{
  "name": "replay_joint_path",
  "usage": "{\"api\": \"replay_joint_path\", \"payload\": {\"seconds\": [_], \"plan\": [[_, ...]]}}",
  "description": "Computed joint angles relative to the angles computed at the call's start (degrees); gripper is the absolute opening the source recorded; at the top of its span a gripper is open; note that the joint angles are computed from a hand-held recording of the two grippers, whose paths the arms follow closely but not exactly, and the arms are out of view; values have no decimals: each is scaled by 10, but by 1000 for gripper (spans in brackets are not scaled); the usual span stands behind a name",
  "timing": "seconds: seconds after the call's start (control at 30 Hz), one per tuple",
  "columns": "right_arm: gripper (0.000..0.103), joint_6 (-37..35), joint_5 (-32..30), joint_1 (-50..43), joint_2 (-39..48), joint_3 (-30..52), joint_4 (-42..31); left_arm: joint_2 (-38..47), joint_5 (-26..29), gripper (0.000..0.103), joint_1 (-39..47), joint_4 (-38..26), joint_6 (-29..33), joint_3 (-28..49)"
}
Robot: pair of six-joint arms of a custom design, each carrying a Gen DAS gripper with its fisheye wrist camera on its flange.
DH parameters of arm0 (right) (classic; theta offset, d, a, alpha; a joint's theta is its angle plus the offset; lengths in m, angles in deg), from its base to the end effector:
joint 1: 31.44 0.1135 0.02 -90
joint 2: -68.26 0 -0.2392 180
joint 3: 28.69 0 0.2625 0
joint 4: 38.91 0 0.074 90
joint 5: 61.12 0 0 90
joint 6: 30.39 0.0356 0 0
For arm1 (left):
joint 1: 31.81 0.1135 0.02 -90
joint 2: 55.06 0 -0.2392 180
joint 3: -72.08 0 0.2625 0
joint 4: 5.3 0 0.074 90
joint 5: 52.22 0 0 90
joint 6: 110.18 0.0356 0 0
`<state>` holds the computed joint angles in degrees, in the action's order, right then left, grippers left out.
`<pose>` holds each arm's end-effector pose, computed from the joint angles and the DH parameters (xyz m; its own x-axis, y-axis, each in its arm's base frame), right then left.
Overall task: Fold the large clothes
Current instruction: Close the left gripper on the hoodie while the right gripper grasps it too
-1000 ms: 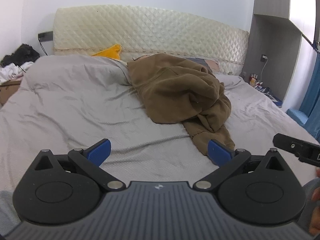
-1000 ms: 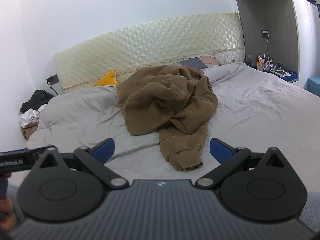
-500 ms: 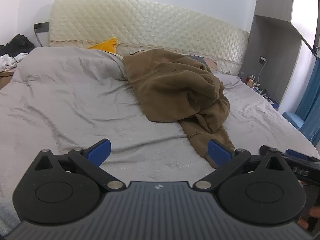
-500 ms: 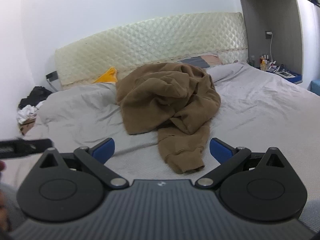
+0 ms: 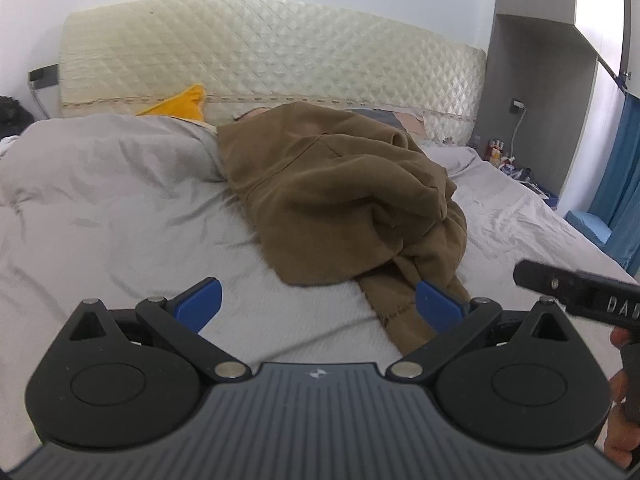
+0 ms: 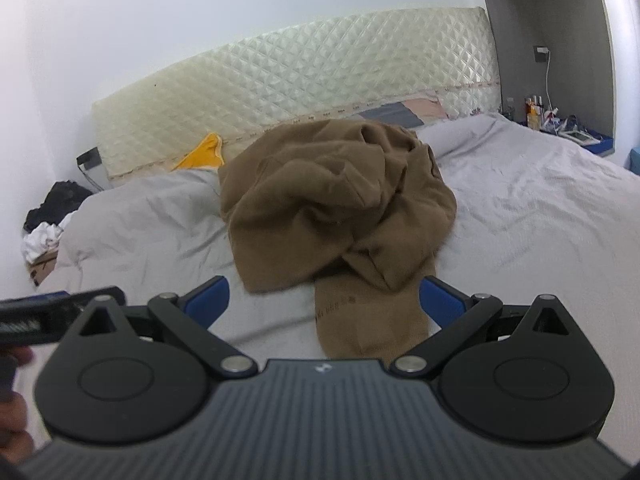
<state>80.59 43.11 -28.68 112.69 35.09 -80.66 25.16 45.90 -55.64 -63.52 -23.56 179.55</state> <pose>0.1974 0.0008 0.3266 -0.2908 0.3334 -0.8968 0.3047 0.9208 0.2436 0.2783 -0.1284 0.4132 -0.5000 0.1570 -0.8517 0.4821 0.8674 -0.1231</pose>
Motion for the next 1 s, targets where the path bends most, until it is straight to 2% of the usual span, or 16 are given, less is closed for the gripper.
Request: {"api": "replay_joint_path", "payload": {"seconds": [0.1, 0.27, 0.3, 0.37, 0.47, 0.53, 0.63, 0.77, 0.87, 0.93, 1.0], "plan": [[103, 7, -44, -47, 84, 59, 16, 83, 36, 103, 10, -4, -18, 82], [102, 66, -153, -131, 234, 148, 53, 224, 26, 103, 9, 15, -41, 215], [93, 72, -167, -141, 273, 174, 54, 251, 23, 103, 9, 20, -43, 237], [83, 81, -180, -152, 325, 199, 71, 300, 34, 103, 16, 43, -53, 269], [80, 98, -220, -175, 373, 197, 132, 365, 64, 103, 30, 71, -60, 305], [80, 108, -246, -191, 396, 181, 197, 391, 76, 103, 36, 115, -60, 296], [80, 121, -255, -206, 432, 165, 284, 432, 71, 103, 38, 170, -43, 292], [80, 143, -298, -217, 497, 169, 392, 524, 103, 103, 48, 190, -56, 356], [80, 112, -278, -202, 541, 196, 417, 588, 118, 101, 50, 189, -55, 416], [78, 87, -258, -193, 562, 203, 436, 611, 115, 93, 47, 195, -52, 433], [69, 71, -243, -189, 583, 214, 448, 675, 112, 85, 46, 148, -48, 530]]}}
